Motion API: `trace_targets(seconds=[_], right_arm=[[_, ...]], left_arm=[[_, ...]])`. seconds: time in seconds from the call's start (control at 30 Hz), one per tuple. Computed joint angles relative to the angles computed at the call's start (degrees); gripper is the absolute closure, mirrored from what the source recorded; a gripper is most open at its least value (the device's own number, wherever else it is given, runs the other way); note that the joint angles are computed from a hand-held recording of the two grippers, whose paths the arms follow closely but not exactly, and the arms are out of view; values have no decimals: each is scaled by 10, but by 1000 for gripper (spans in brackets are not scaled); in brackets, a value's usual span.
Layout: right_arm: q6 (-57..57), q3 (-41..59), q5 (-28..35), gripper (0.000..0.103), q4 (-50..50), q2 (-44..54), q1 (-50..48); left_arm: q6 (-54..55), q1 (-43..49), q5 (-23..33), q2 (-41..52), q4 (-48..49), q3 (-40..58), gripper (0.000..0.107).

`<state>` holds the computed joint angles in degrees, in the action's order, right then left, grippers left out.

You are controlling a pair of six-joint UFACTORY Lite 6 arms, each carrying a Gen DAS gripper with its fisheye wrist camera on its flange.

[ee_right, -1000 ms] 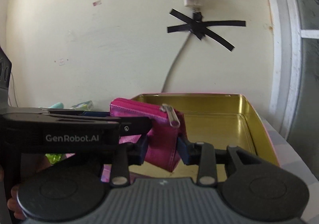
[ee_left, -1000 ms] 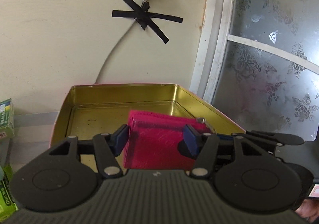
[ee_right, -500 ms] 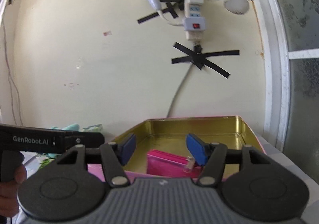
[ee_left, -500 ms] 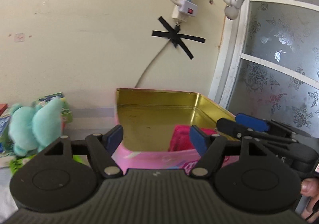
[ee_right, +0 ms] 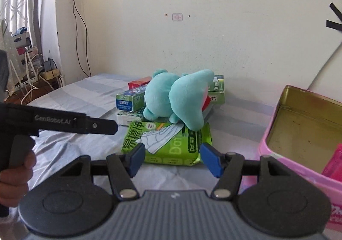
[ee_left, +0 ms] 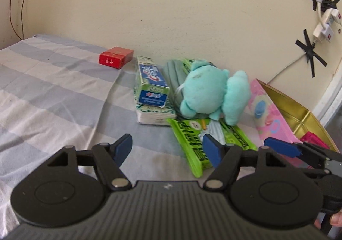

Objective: Organize objects
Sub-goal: 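Move the right gripper to the green wet-wipe pack and grasp it, then carry the wet-wipe pack into the gold tin and open the right gripper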

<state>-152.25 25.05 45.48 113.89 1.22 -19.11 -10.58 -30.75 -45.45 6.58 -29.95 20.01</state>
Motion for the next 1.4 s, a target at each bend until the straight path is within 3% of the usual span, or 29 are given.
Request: trace_targets(seconds=[0.13,0.27,0.33,0.4,0.5,0.57,0.67,0.7,0.93,1.1,1.13,1.17,1.2,1.3,1.4], right_arm=[[-83,43,-75,36,154,58,107],[-134,79,-97,16,241,107,145],[-90,112,-113,12,209,131,145],[9,160,-127,4,127,164,138],[167,221,-128,0,-2,212,120],[230,241,-103,6,-54,234,98],[245,210,-72,26,-93,210,76],[254,198,-59,28,-114,201,65],[220,132,0,27,-131,166,-1],[166,107,15,21,-102,165,-5],[147,99,15,27,-92,162,0],[143,94,20,44,-94,160,1],[154,88,29,51,-105,157,4],[136,47,29,64,-102,114,-5],[169,9,67,64,-168,60,-72]], left_arm=[[31,7,-5,37,-28,25,32],[31,24,-15,61,-23,33,32],[35,27,-15,67,-28,37,32],[49,26,-14,74,-44,44,32],[56,28,-14,82,-54,50,32],[46,35,-10,79,-40,46,31],[11,47,-1,65,-9,34,32],[6,48,0,57,-10,29,32],[-140,115,6,-26,160,-31,32],[-119,93,58,12,181,16,35],[-112,78,60,34,169,29,38],[-85,58,38,37,144,23,48],[-83,36,34,41,142,23,64],[-51,-11,68,-6,94,15,67],[68,-94,83,-93,-37,-6,64]])
